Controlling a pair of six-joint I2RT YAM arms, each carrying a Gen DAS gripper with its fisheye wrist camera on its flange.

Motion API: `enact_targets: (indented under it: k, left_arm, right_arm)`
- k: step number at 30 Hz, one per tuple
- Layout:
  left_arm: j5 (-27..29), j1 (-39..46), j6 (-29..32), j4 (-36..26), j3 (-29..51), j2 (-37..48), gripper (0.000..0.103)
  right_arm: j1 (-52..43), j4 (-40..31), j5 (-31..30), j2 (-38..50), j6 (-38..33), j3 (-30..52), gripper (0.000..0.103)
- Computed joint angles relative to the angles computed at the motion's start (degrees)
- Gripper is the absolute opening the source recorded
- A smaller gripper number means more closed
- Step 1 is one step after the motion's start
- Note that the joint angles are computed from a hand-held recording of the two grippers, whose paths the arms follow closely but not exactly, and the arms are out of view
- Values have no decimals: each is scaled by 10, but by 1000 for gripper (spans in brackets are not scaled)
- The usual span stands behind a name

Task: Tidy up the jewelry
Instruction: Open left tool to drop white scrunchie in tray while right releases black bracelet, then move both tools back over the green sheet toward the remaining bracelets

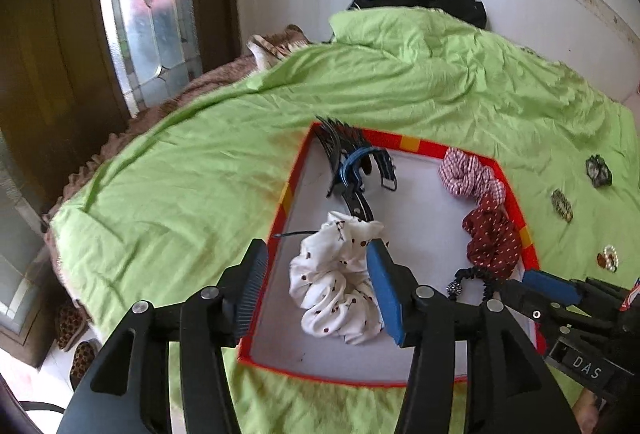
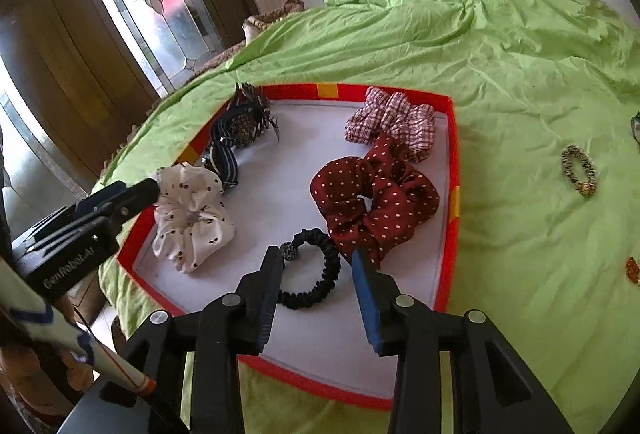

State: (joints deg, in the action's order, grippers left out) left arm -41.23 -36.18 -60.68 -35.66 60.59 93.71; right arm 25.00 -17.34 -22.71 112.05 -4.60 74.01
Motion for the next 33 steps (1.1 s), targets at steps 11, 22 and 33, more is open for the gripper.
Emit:
enact_targets:
  k: [11, 22, 33]
  left_arm:
    - [-70, -107, -79, -161, 146, 47, 56]
    - [-4, -129, 15, -146, 394, 240, 56]
    - [80, -110, 97, -242, 787, 496, 56]
  right_arm:
    - [-130, 0, -55, -110, -60, -107, 43]
    - [-390, -74, -99, -34, -157, -36, 43]
    - [-506, -147, -119, 102, -159, 138, 43]
